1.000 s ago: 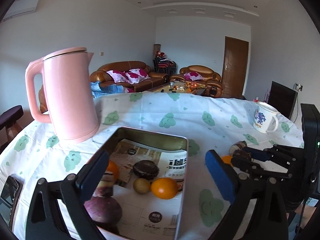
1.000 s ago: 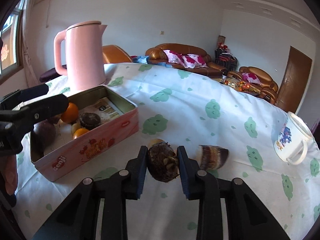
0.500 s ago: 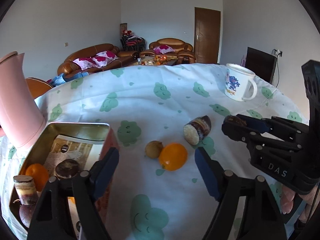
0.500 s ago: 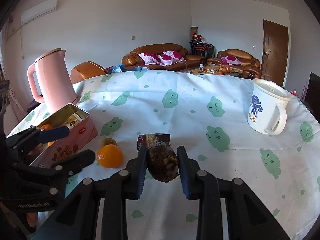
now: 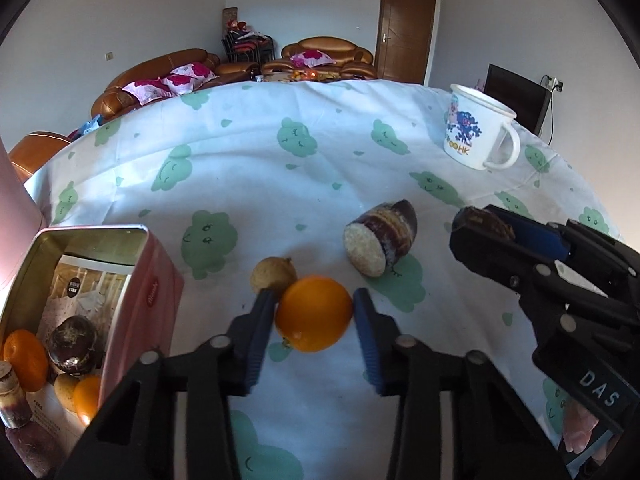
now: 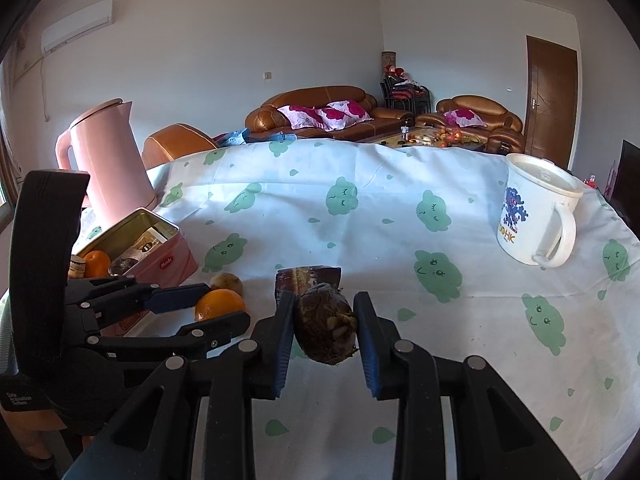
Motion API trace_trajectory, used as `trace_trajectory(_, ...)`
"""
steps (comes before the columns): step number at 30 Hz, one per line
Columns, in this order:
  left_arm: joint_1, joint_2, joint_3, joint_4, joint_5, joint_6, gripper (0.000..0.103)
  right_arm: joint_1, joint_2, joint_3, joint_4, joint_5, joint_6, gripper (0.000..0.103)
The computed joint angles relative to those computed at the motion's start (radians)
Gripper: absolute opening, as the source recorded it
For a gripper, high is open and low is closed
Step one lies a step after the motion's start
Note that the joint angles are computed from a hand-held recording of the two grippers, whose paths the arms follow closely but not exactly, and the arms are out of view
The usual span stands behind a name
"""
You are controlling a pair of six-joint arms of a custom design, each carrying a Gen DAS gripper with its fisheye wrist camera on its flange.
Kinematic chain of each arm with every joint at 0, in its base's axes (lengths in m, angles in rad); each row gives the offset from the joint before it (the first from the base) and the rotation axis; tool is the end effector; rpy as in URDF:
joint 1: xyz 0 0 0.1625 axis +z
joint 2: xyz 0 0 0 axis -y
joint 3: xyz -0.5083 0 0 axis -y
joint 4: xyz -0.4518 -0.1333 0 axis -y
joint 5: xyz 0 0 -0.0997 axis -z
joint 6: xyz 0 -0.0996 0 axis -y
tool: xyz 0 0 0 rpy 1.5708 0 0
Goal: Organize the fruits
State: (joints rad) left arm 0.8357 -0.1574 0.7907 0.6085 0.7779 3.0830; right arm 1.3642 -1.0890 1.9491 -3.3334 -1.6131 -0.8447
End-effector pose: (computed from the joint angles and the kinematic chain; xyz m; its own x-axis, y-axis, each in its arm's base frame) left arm -0.3813 -0.7263 -0.1236 -0.7109 0.2583 -0.6541 0.5941 0.7183 -0.3620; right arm -0.0111 -0.6824 0.2871 -0.7398 -0.2959 0.6043 -0.6417 0.5802 -0.5015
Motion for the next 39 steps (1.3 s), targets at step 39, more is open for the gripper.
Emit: trace_trajectory(39, -0.043, -0.178, 0.334, -0.481, -0.034, 0.229, 0.040, -0.031, -0.028, 0.048, -0.068, 0.160, -0.040, 0.032)
